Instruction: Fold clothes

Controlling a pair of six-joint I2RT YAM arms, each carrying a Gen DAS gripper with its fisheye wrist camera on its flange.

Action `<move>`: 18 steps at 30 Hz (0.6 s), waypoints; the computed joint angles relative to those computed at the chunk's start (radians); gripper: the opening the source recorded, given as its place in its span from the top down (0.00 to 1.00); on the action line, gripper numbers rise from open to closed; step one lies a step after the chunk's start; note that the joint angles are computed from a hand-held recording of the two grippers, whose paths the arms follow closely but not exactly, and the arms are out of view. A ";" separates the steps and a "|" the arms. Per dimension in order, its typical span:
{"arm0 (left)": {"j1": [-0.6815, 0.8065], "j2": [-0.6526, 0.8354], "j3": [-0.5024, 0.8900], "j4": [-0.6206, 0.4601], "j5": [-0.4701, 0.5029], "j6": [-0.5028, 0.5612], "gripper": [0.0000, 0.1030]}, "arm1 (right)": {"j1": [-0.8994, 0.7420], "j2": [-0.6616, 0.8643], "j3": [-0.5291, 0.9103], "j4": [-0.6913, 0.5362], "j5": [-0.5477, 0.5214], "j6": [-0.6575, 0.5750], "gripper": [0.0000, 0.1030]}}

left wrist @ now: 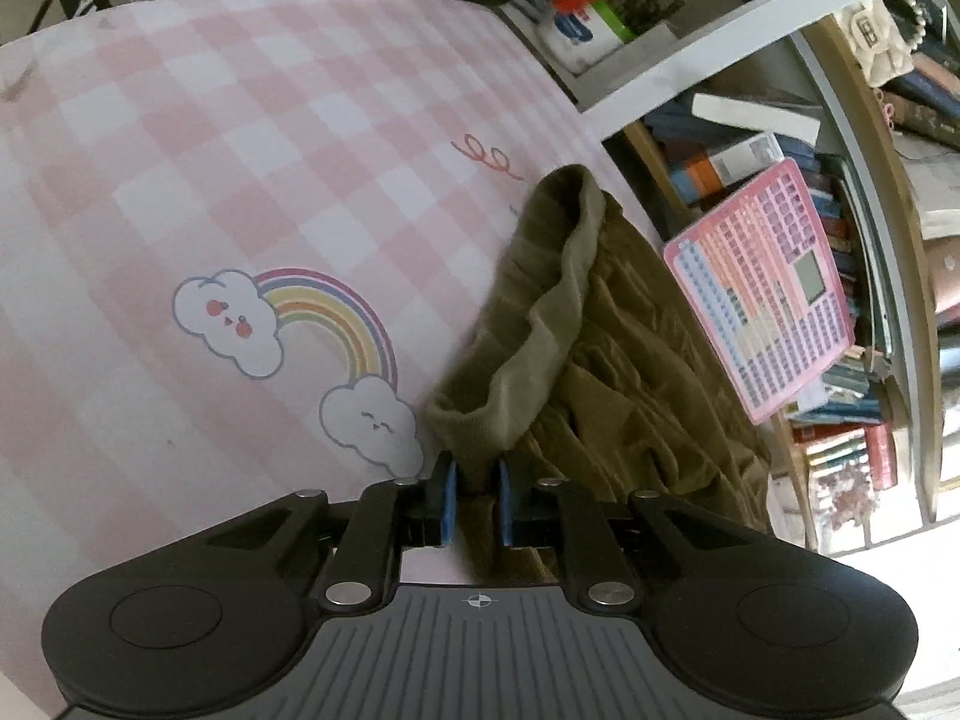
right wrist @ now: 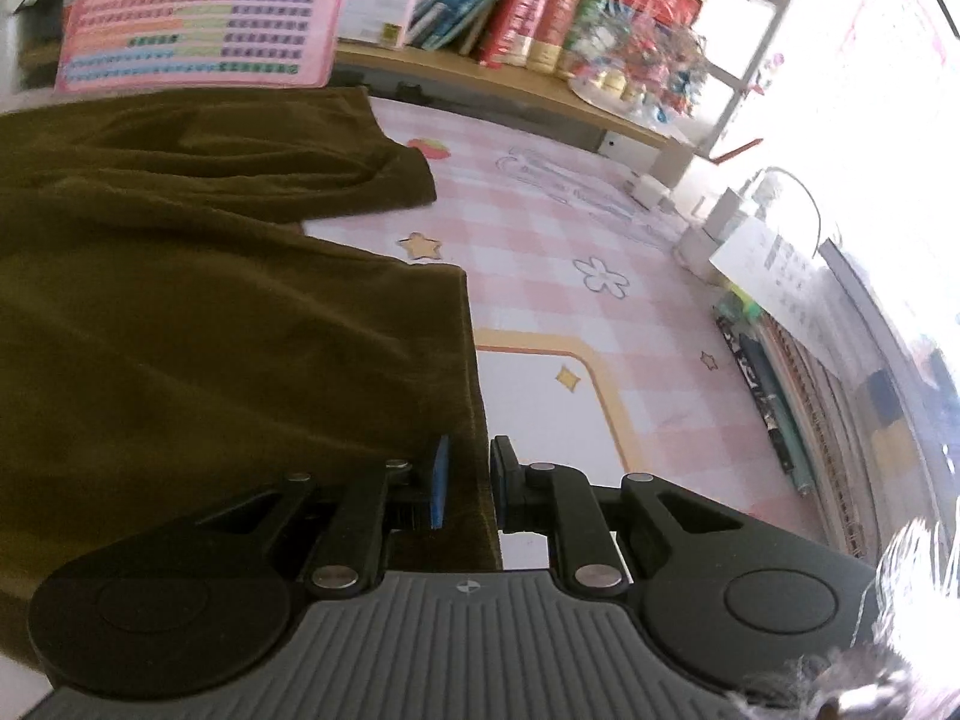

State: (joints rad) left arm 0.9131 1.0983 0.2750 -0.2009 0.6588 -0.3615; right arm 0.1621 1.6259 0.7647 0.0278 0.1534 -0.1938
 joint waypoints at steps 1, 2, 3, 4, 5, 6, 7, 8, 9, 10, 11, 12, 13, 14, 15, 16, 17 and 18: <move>0.000 -0.005 -0.003 0.002 -0.001 -0.009 0.87 | -0.018 -0.006 0.002 -0.009 -0.031 0.003 0.87; 0.001 -0.011 -0.005 -0.001 -0.003 -0.016 0.86 | -0.035 -0.013 0.002 -0.019 -0.060 0.007 0.86; 0.002 -0.022 -0.006 -0.013 -0.008 -0.019 0.84 | -0.049 -0.032 -0.007 -0.031 -0.080 0.018 0.81; 0.003 -0.034 -0.007 -0.026 -0.014 -0.023 0.83 | -0.063 -0.061 -0.022 -0.045 -0.097 0.033 0.79; -0.006 -0.053 -0.010 -0.035 -0.028 -0.031 0.83 | -0.077 -0.110 -0.052 -0.056 -0.119 0.054 0.77; -0.015 -0.072 -0.014 -0.044 -0.042 -0.038 0.83 | -0.094 -0.165 -0.089 -0.064 -0.155 0.066 0.77; -0.025 -0.091 -0.017 -0.052 -0.057 -0.046 0.84 | -0.110 -0.222 -0.127 -0.076 -0.193 0.070 0.77; -0.043 -0.115 -0.023 -0.055 -0.078 -0.057 0.85 | -0.122 -0.285 -0.169 -0.097 -0.226 0.059 0.77; -0.058 -0.131 -0.023 -0.061 -0.100 -0.061 0.86 | -0.125 -0.328 -0.199 -0.116 -0.240 0.037 0.77; -0.077 -0.142 -0.018 -0.068 -0.126 -0.061 0.86 | -0.122 -0.357 -0.221 -0.133 -0.241 0.016 0.77; -0.090 -0.151 -0.014 -0.072 -0.152 -0.059 0.87 | -0.118 -0.385 -0.243 -0.151 -0.238 -0.004 0.77; -0.102 -0.159 -0.008 -0.075 -0.177 -0.057 0.87 | -0.119 -0.397 -0.253 -0.166 -0.246 -0.015 0.77; -0.106 -0.152 -0.002 -0.073 -0.189 -0.053 0.87 | -0.115 -0.404 -0.262 -0.167 -0.248 -0.021 0.77; -0.114 -0.140 0.003 -0.069 -0.199 -0.049 0.87 | -0.110 -0.411 -0.271 -0.164 -0.247 -0.027 0.77; -0.128 -0.135 0.004 -0.065 -0.213 -0.052 0.87 | -0.105 -0.418 -0.281 -0.161 -0.246 -0.032 0.77; -0.145 -0.150 -0.004 -0.062 -0.228 -0.056 0.86 | -0.100 -0.425 -0.290 -0.159 -0.245 -0.037 0.77; -0.166 -0.166 -0.010 -0.063 -0.249 -0.060 0.85 | -0.106 -0.424 -0.290 -0.158 -0.250 -0.043 0.79; -0.176 -0.181 -0.014 -0.070 -0.258 -0.065 0.84 | -0.114 -0.420 -0.289 -0.159 -0.257 -0.049 0.80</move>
State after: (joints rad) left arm 0.7368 0.9171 0.2608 -0.2705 0.4009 -0.4268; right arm 0.0477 1.2058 0.4761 -0.1308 -0.1032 -0.2426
